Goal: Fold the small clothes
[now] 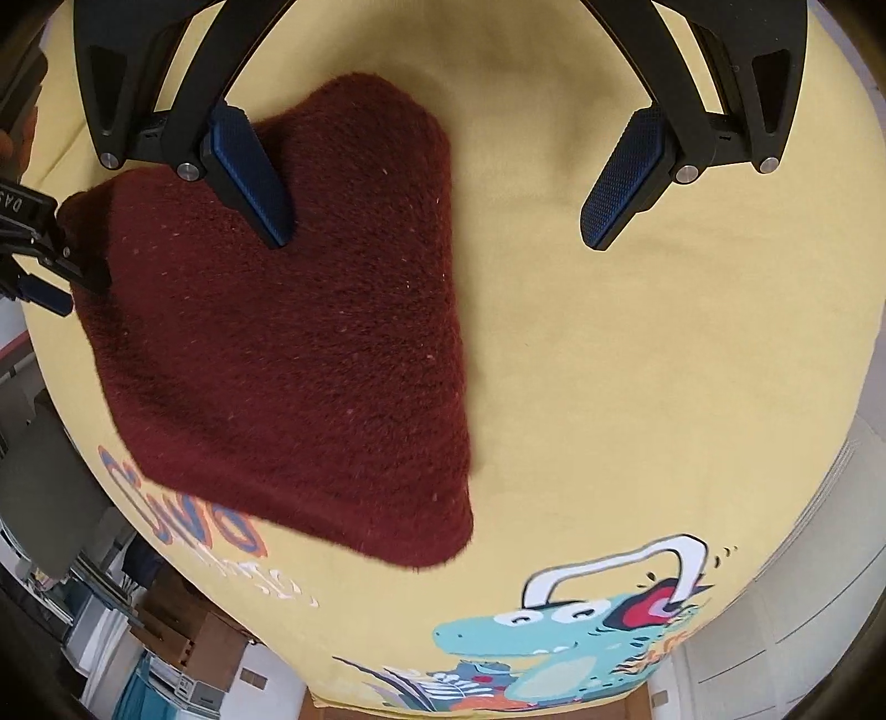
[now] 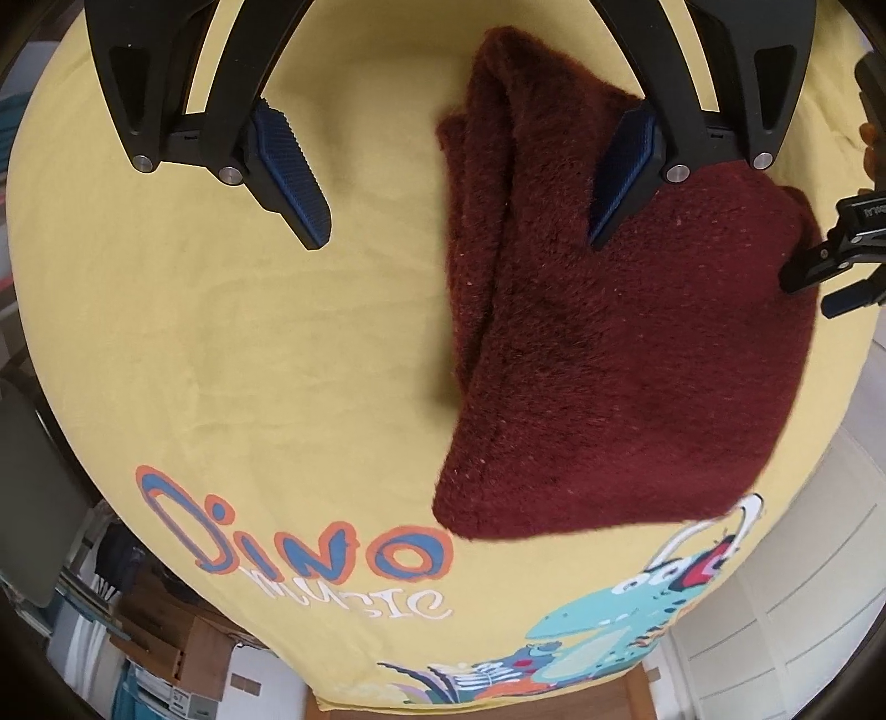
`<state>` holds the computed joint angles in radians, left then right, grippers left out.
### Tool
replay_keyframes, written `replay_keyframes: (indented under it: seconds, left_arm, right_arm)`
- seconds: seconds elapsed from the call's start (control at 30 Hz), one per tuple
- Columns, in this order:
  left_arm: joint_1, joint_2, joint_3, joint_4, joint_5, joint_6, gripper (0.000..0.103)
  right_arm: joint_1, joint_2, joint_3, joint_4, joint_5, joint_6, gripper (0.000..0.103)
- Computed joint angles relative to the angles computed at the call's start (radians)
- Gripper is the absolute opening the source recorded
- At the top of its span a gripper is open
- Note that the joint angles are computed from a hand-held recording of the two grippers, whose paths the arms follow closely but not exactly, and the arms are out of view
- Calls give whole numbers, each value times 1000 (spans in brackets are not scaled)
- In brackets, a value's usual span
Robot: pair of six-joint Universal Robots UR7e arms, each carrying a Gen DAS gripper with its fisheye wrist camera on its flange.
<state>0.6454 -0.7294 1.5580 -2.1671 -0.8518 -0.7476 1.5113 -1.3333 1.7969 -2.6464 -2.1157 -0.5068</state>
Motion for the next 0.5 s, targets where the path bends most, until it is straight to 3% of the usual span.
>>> replay_keyframes:
  seconds: [0.23,0.5]
  left_arm:
    - [-53,-73,21,51,24,-64,102]
    - [-151,-158,68,209,105,-191,102]
  right_arm:
    - [40,-90,28,-6,18,-13,90]
    - [87,-225,83,-7,-13,-18,91]
